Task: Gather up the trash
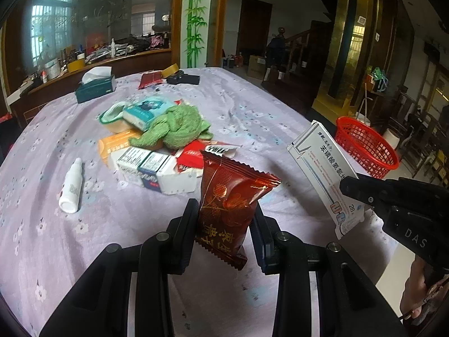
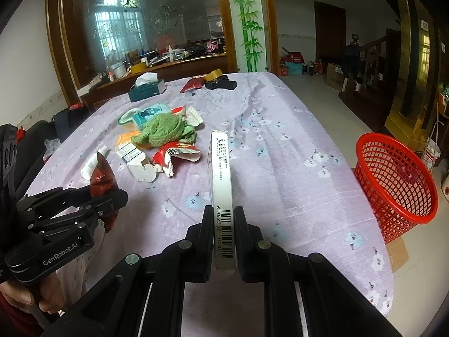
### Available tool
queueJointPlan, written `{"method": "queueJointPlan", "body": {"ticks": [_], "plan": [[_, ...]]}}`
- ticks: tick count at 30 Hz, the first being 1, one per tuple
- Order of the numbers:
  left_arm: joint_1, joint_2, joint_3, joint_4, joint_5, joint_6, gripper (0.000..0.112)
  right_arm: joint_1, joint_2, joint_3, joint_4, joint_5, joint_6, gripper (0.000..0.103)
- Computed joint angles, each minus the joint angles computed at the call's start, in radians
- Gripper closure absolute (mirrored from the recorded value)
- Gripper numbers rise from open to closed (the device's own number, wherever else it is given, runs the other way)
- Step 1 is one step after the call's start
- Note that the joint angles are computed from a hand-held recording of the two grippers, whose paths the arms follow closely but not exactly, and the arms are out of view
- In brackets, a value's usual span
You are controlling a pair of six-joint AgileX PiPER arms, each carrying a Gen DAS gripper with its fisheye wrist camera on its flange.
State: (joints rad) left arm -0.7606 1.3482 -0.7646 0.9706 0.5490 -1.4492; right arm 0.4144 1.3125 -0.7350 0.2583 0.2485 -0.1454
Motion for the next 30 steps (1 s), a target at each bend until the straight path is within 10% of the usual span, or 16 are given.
{"method": "queueJointPlan", "body": {"ticks": [18, 30], "plan": [[-0.048, 0.306, -0.510, -0.406, 0.013, 0.552, 0.078, -0.670, -0.021, -0.099, 0.664, 0.295, -0.769, 0.088], [-0.057, 0.855, -1.398, -0.789, 0.287, 1.004, 0.078, -0.916, 0.206, -0.345, 0.683, 0.405, -0.817, 0.088]]}}
